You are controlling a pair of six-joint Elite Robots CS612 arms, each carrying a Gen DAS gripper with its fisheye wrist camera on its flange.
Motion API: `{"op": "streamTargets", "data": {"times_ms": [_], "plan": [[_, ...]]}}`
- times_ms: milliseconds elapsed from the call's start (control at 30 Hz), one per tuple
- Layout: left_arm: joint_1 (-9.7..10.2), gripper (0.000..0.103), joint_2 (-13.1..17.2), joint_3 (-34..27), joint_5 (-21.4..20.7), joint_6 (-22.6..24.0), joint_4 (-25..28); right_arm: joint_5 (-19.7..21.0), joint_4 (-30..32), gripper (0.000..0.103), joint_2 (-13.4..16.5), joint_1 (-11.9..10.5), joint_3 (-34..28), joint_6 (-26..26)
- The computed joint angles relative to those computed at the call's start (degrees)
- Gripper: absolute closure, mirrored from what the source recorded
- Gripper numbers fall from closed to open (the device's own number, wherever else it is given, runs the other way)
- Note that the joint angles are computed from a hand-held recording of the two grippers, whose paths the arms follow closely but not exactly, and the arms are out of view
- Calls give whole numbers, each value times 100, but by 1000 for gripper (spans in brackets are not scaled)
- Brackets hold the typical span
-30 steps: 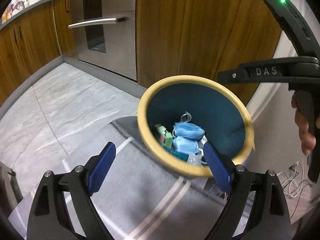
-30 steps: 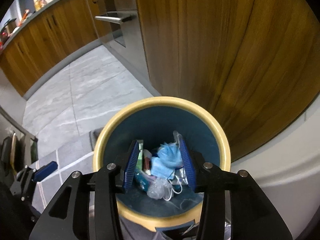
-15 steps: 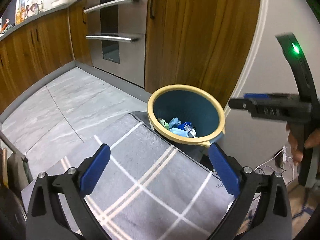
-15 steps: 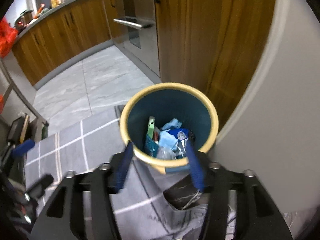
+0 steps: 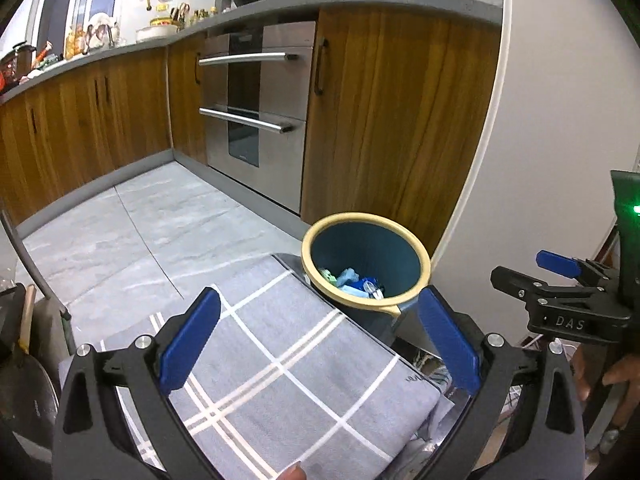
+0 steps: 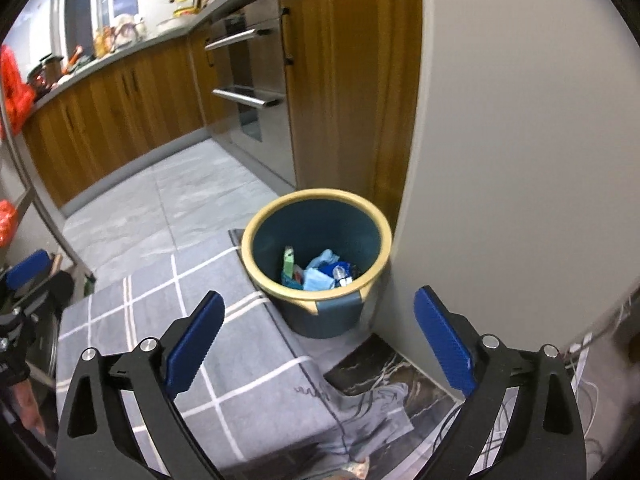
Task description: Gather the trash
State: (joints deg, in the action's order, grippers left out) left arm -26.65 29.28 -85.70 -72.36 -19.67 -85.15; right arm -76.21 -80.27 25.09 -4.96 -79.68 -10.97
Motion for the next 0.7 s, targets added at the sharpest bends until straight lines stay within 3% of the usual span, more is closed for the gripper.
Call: {"op": "streamTargets", "data": {"times_ms": [200,700], "plan": [[-13,6,79,-89,8,56,-161,-123,-111,7,120,48,-198,-215],[0,6,138,-122,-40,141,-125,-137,-62,6,120,50,-216,-143]]}}
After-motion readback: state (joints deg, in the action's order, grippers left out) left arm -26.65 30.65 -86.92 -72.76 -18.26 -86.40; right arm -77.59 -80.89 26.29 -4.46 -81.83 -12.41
